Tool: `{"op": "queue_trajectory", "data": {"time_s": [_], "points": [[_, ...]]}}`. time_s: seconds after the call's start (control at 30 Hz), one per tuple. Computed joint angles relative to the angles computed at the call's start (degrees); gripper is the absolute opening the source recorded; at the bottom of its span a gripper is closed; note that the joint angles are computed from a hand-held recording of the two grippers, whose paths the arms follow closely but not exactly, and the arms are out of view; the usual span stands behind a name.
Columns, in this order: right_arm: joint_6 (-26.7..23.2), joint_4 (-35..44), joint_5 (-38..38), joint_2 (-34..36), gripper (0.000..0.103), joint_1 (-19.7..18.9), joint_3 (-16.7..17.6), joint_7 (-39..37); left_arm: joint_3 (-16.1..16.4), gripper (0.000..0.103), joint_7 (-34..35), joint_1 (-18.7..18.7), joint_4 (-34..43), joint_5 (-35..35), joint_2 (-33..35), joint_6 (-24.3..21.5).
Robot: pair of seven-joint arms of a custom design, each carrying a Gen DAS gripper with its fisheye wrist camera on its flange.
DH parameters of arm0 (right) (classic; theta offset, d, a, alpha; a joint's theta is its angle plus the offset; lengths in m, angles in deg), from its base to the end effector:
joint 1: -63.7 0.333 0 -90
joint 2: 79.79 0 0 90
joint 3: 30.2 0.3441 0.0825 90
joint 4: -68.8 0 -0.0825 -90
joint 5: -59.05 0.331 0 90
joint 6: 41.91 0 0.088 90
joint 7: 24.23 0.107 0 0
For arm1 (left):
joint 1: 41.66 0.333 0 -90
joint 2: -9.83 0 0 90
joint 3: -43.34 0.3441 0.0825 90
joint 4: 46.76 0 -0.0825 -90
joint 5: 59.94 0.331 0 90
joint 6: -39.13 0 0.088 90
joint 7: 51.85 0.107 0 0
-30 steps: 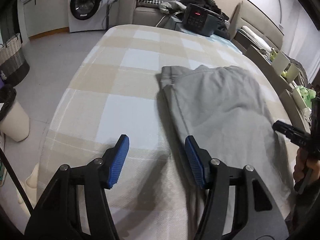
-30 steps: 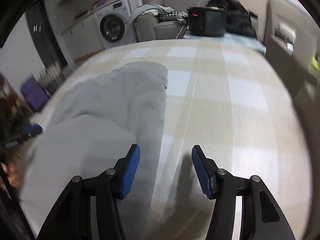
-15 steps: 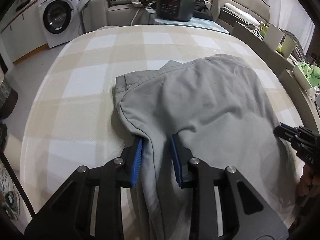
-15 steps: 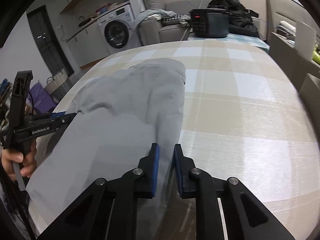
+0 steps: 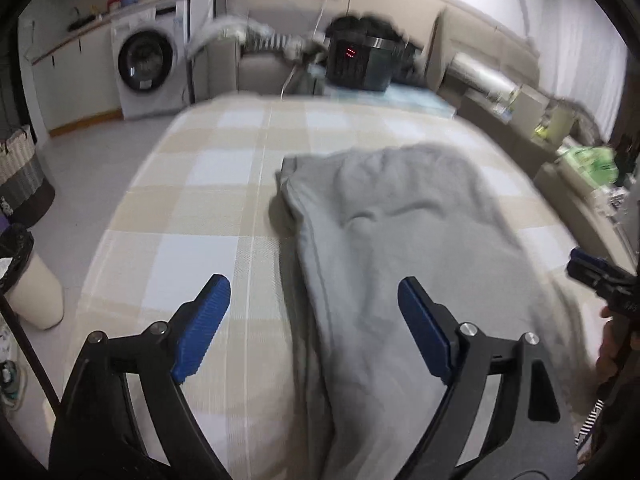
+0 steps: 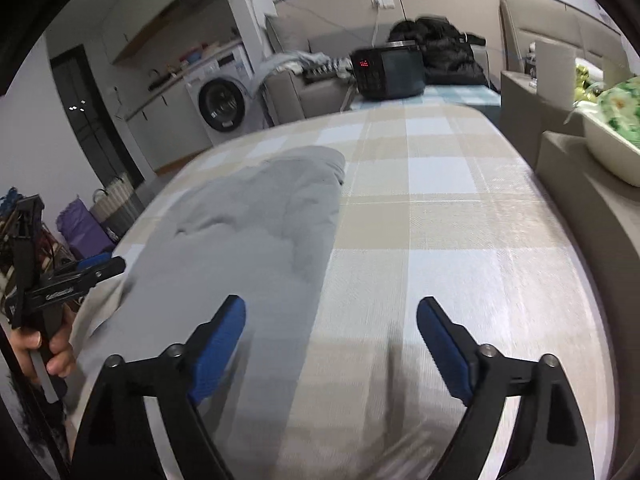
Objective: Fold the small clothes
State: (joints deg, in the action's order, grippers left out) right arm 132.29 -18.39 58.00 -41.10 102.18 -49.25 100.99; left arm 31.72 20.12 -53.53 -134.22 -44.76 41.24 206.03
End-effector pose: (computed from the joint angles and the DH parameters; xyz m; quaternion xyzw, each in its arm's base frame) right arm 0.6627 0.3114 0.4350 -0.6080 0.6675 -0.2072 0.3766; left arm 0.6644 -0.2650 0.4955 -0.5586 0.7189 -0.3598 0.2043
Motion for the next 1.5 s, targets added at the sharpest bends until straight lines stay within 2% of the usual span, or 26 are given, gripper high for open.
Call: {"op": "queue_trajectory", "data": {"time_s": [0.03, 0.1, 0.17, 0.2, 0.23, 0.27, 0.33, 0.4, 0.43, 0.47, 0.57, 0.63, 0.7, 0.8, 0.9, 0.97, 1.07, 1.17, 1.33, 1.5], "points": [[1.63, -1.88, -0.53, -0.73, 0.1, 1.66, -1.51, 0.7, 0.49, 0.085, -0.34, -0.14, -4.01, 0.91, -2.23, 3.59], [6.37, -6.37, -0.89, -1.84, 0.102, 7.06, -6.65, 2.49, 2.58, 0.093, -2.42, -1.61, -9.58, 2.86, -5.39, 8.89], [11.33, -10.03, 0.25, -2.67, 0.103, 10.45, -8.77, 2.11, 3.57, 0.102, -4.21, -2.53, -14.35, 4.26, -7.69, 14.39], [13.2, -11.24, 0.89, -2.93, 0.103, 11.4, -9.03, 1.57, 4.17, 0.102, -5.09, -3.08, -17.05, 4.93, -8.84, 18.0], [14.9, -12.37, 1.54, -3.15, 0.103, 12.42, -9.31, 0.97, 6.55, 0.102, -5.83, -5.18, -18.79, 5.44, -9.65, 20.3], [16.69, -13.43, 2.51, -3.07, 0.103, 14.03, -10.31, 0.57, 10.92, 0.102, -7.09, -9.06, -20.3, 5.99, -10.23, 22.6], [18.52, -14.4, 4.29, -2.58, 0.103, 16.43, -11.93, -0.75, 15.41, 0.102, -8.16, -13.62, -22.25, 4.88, -10.93, 24.32], [18.81, -14.86, 6.33, -1.79, 0.103, 20.12, -15.3, -2.5, 15.81, 0.102, -8.53, -14.62, -22.88, 5.14, -10.81, 24.53], [19.09, -14.82, 7.07, -1.41, 0.103, 21.33, -16.49, -3.53, 18.46, 0.102, -7.19, -17.47, -23.68, 3.79, -10.92, 25.1], [20.24, -15.19, 8.09, -0.99, 0.103, 22.9, -17.89, -4.39, 22.81, 0.102, -6.46, -21.68, -24.45, 2.71, -10.76, 26.41], [23.26, -15.7, 9.82, -0.89, 0.103, 22.44, -16.73, -6.48, 29.28, 0.102, -2.24, -28.32, -26.26, -0.63, -10.02, 30.28], [24.19, -15.83, 10.67, -1.22, 0.103, 21.0, -14.67, -7.43, 30.09, 0.102, 0.12, -29.55, -26.84, -2.15, -9.96, 31.15], [23.46, -15.48, 11.23, -1.69, 0.103, 19.16, -12.48, -8.49, 28.86, 0.102, 1.46, -28.7, -27.56, -3.04, -10.2, 32.07], [22.54, -15.07, 13.41, -1.78, 0.103, 18.26, -11.08, -9.97, 26.6, 0.102, 2.6, -26.8, -27.54, -4.95, -10.41, 31.23], [22.66, -15.14, 15.31, -1.92, 0.103, 17.75, -10.03, -11.94, 21.59, 0.102, 2.59, -21.9, -27.56, -5.38, -10.65, 31.44], [22.56, -14.95, 16.37, -1.84, 0.103, 17.65, -9.68, -13.6, 16.27, 0.102, 2.14, -16.67, -27.39, -4.19, -10.71, 31.43], [21.57, -14.31, 18.25, -1.44, 0.103, 18.33, -10.08, -16.21, 10.55, 0.102, 1.45, -11.1, -26.61, -3.62, -10.28, 30.48], [21.06, -13.84, 20.16, -1.13, 0.103, 18.84, -10.26, -18.66, 6.72, 0.102, 0.11, -7.25, -25.87, -2.34, -9.78, 29.43], [20.97, -13.63, 23.75, -1.03, 0.103, 19.18, -9.81, -22.09, 6.03, 0.102, -1.39, -6.44, -25.29, -1.36, -9.39, 28.64], [21.05, -13.42, 26.94, -1.52, 0.103, 18.06, -7.71, -25.28, 6.62, 0.102, -2.11, -6.9, -25.3, -0.96, -9.47, 28.64]]}}
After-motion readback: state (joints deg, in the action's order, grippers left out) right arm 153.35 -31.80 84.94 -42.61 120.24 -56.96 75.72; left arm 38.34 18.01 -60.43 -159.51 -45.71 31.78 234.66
